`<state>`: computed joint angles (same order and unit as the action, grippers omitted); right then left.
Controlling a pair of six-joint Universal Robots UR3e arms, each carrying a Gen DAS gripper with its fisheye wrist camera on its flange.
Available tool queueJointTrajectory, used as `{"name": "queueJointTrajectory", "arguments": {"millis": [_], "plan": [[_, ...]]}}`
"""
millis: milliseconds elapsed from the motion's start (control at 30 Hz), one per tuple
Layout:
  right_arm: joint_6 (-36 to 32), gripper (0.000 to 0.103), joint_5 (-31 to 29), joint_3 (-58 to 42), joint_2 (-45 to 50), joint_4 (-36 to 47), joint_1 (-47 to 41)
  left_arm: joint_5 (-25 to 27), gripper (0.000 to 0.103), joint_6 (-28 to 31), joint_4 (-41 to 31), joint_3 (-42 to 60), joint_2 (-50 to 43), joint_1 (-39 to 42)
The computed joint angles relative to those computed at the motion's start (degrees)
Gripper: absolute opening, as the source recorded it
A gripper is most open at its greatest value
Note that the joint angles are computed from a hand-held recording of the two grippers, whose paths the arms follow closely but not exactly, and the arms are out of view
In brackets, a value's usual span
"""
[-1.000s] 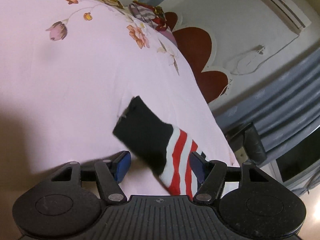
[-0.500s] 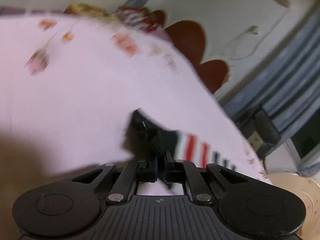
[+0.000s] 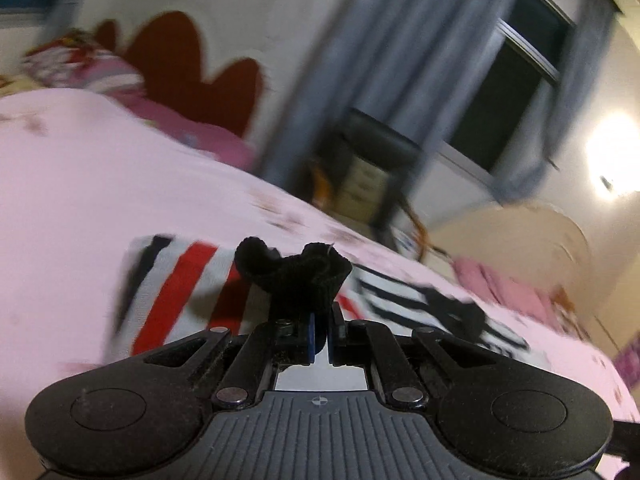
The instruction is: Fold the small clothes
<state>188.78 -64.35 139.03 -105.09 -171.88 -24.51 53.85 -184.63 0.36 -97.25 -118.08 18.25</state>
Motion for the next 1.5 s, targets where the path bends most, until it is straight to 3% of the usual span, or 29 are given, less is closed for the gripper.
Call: {"name": "queueJointTrajectory", "arguments": {"millis": [133, 333, 433, 467, 500, 533, 567, 767, 933, 1000, 1133, 1233, 1300, 1500], "plan": [[-2.7, 0.023, 4.0, 3.3, -6.7, 4.4, -7.2, 5.8, 0.005, 2.4, -7.4, 9.8, -4.2, -10.0], [-9.4, 0.023, 11.6, 6.7, -18.4, 16.6, -21.0, 14.0, 0.006, 3.9, -16.7, 25.0, -13.0, -22.7], [-12.7, 0.025, 15.3, 7.8, -22.3, 23.1, -27.0, 18.0, 0.006, 7.3, -22.7, 31.1, -16.8, -27.3], [-13.1, 0.026, 15.6, 8.0, -22.5, 23.8, -27.9, 19.6, 0.016, 8.2, -19.7, 30.3, -17.3, -28.7], [-13.3, 0.028, 15.9, 8.3, -22.3, 23.9, -28.3, 18.8, 0.046, 9.5, -16.7, 27.1, -16.0, -28.6], [-13.5, 0.028, 16.3, 8.5, -21.9, 23.8, -28.6, 16.3, 0.059, 9.6, -14.7, 25.0, -15.3, -28.4], [-13.3, 0.028, 16.4, 8.8, -21.1, 23.1, -28.6, 14.0, 0.065, 9.1, -12.4, 21.8, -13.7, -27.7], [-7.0, 0.029, 17.1, 7.8, -8.4, 10.7, -22.8, 10.9, 0.065, 6.9, 1.4, -2.1, 0.2, -19.7], [4.2, 0.028, 17.4, 0.2, 13.1, -7.8, -11.9, 11.7, 0.065, 7.0, 11.6, -23.1, 11.4, -6.1], [8.6, 0.027, 17.0, -4.6, 21.3, -13.1, -7.4, 11.7, 0.065, 8.3, 10.1, -26.2, 13.1, -1.7], [16.0, 0.026, 13.8, -14.8, 33.2, -15.6, -0.6, 8.2, 0.065, 10.1, 6.9, -27.0, 13.4, 3.5], [19.2, 0.02, 11.8, -20.2, 37.4, -15.1, 2.7, 6.7, 0.065, 10.8, 7.1, -25.5, 11.6, 3.2], [18.1, 0.006, 9.0, -23.3, 38.1, -12.8, 5.2, 7.5, 0.065, 9.9, 8.1, -22.4, 8.0, 0.8], [14.2, 0.005, 2.8, -20.6, 31.4, -16.9, 5.6, 8.9, 0.065, 9.6, 8.7, -16.8, 4.0, -3.9]]}}
